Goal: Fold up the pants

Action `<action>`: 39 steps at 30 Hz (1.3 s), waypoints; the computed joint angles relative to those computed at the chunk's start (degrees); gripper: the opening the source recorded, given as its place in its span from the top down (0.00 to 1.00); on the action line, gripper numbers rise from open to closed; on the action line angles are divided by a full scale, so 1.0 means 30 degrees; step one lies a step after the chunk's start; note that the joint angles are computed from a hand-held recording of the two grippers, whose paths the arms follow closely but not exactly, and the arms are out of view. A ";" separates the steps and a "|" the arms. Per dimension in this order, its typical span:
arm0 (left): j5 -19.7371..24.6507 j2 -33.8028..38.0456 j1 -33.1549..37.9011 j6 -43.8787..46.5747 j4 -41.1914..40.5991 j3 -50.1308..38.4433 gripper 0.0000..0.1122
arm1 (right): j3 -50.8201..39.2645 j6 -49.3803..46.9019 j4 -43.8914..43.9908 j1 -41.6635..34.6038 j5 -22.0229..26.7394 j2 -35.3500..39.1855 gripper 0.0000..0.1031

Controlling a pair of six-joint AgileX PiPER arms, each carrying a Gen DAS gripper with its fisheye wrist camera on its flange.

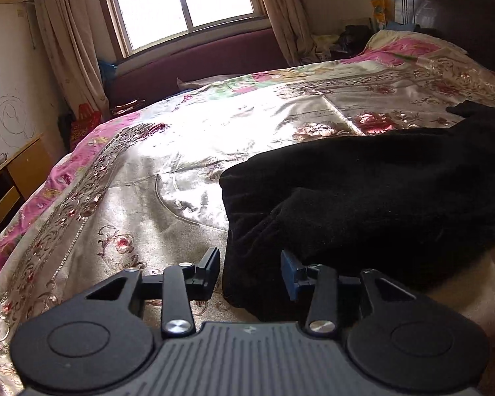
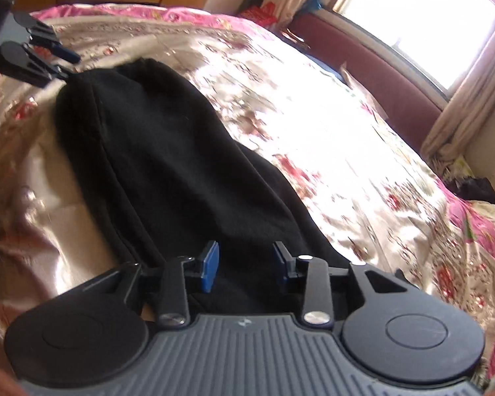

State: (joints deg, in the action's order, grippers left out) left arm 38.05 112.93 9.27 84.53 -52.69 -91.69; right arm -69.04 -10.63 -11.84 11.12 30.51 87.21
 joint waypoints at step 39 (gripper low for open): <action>-0.1478 -0.0810 -0.0001 1.0480 -0.5623 0.2022 0.70 | -1.0047 0.0891 0.0513 0.4682 -0.0089 0.9300 0.87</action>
State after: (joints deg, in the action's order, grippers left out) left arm 33.62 110.50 9.27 115.97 -69.56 -85.63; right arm -99.18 -7.95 -10.30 25.16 30.24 115.11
